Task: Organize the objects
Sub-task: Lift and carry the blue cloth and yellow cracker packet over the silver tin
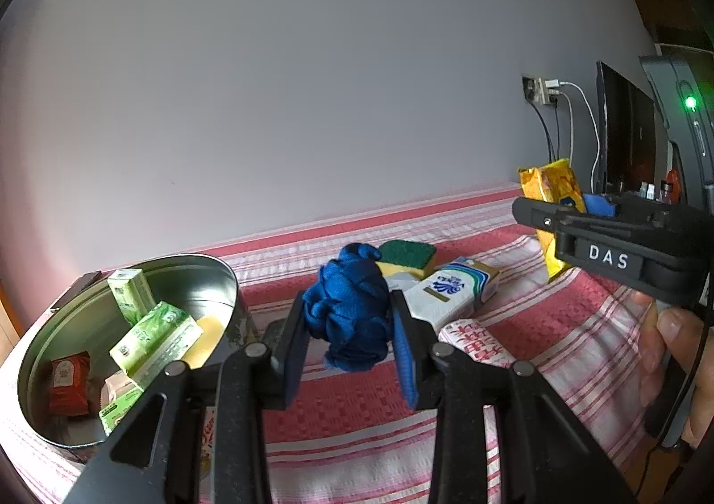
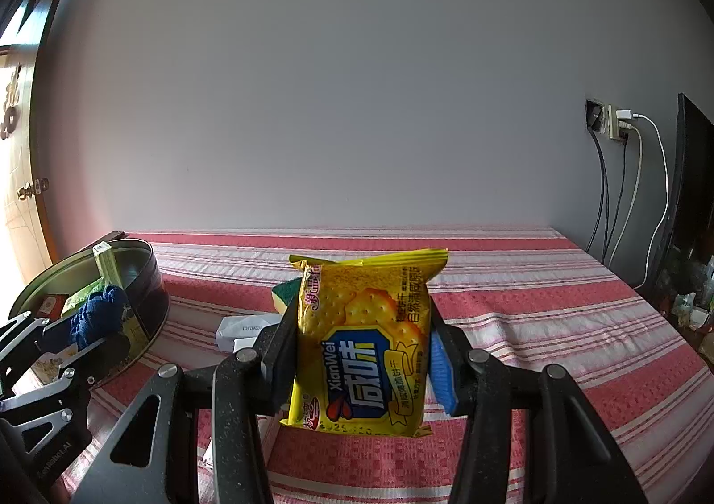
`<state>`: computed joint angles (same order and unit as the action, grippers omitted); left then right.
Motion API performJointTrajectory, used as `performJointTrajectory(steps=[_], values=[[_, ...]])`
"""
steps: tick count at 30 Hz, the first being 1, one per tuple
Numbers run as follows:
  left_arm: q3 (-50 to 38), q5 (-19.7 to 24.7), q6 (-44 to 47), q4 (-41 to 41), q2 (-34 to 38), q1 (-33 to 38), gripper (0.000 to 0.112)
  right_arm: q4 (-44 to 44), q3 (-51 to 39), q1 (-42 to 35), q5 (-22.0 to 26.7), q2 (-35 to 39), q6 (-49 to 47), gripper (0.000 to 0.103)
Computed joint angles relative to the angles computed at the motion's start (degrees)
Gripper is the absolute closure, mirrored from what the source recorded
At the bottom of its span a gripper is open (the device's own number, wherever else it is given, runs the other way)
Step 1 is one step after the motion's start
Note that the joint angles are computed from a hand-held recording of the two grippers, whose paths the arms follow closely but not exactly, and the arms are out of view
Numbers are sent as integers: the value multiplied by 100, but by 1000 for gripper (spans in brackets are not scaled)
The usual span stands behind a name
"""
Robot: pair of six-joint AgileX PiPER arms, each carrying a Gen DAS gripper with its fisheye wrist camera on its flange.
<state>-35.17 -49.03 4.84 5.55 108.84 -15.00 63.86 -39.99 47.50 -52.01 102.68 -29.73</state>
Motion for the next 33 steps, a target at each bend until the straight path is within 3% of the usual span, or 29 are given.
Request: performJointTrajectory(steps=[33], values=[[344,-894,-352,442,40,301,79,91,195,525,-969,84,170,51]])
